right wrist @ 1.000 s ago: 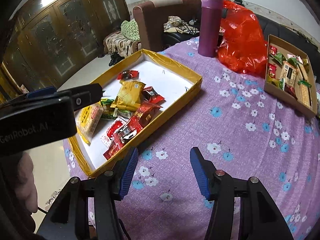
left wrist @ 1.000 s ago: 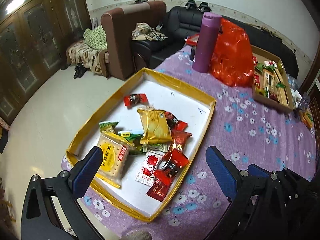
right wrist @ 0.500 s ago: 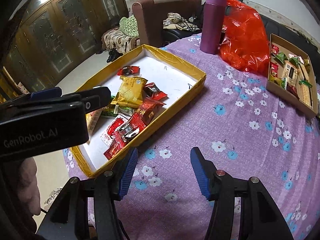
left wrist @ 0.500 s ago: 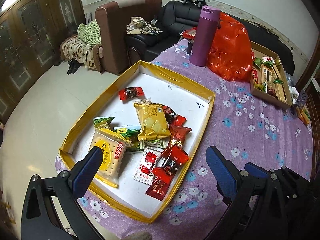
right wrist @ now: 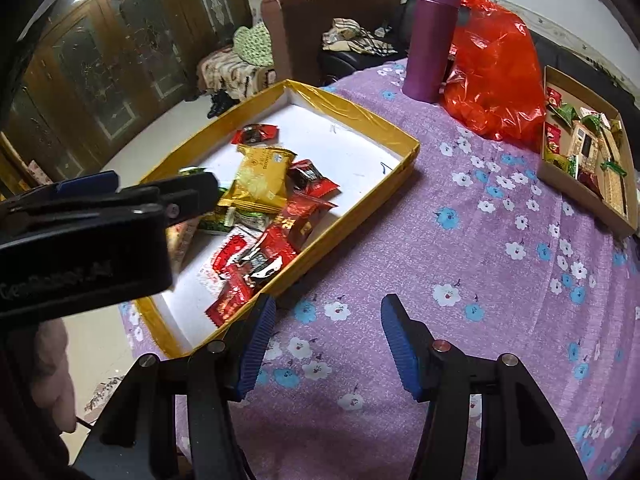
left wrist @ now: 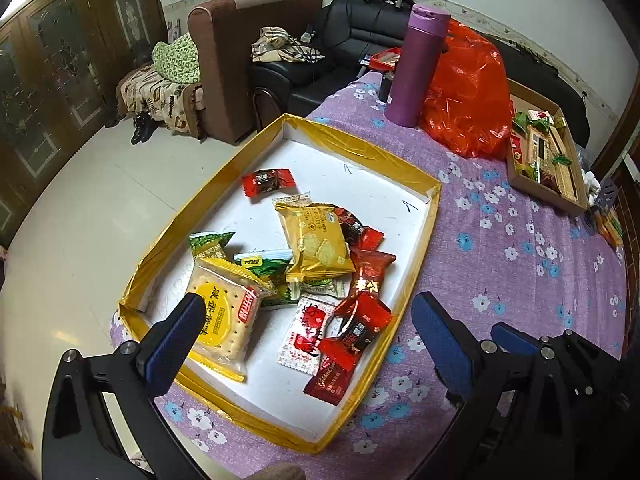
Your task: Organize snacks
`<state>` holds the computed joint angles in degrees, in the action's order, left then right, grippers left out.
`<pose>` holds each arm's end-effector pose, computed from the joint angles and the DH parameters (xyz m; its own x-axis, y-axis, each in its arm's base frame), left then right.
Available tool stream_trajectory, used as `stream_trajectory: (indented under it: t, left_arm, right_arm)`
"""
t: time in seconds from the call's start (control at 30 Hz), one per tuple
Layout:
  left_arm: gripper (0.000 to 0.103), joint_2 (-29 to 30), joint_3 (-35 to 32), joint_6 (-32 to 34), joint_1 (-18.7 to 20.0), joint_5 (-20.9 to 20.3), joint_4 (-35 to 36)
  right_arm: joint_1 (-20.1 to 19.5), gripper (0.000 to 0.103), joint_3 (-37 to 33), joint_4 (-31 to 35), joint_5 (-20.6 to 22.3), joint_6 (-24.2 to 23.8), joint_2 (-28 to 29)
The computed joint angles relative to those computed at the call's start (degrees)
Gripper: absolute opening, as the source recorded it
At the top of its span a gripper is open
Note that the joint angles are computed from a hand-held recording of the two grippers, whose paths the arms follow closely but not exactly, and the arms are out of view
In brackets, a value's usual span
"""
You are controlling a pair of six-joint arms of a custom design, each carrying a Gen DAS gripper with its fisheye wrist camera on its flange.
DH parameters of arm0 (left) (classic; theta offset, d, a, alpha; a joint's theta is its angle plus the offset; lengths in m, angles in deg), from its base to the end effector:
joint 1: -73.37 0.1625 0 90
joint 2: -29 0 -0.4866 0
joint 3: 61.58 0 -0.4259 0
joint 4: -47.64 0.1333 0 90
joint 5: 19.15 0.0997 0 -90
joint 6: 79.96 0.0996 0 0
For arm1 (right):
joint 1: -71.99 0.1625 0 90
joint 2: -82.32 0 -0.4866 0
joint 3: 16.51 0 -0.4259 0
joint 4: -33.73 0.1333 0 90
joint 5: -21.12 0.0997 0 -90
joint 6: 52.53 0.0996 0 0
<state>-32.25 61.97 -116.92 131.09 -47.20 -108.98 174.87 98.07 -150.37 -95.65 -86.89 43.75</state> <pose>-0.0987 -0.5704 0.1728 -0.6662 -0.3511 -0.6579 0.1651 0.7908 -0.5893 0.2213 -0.5708 -0.0010 -0.6246 -0.5747 0.5287 -0.6837 0.7296 -0.0147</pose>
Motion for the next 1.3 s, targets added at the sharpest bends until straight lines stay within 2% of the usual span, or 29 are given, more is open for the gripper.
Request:
stream_trajectory:
  t: [0.17,0.33,0.5,1.3]
  left_arm:
    - [0.103,-0.57,-0.01,0.37,0.73,0.00,0.97]
    - [0.103,0.12,-0.88,1.80,1.31,-0.75,1.58]
    - [0.103,1.08,-1.87,3.62,1.52,-1.05,0.93]
    - [0.103,1.37,-3.19,2.54,3.37,-1.31,3.12]
  right_arm:
    - [0.73,0.057,-1.54,-2.80,-5.70,0.84,1.78]
    - [0.11,0.057,-2.88,-2.71,-10.45,4.01,2.22]
    - [-0.16,0.057,-3.24,-4.23,-13.61,3.88,2.79]
    - [0.40,0.059,-4.42,-4.81,-14.10,1.87,4.68]
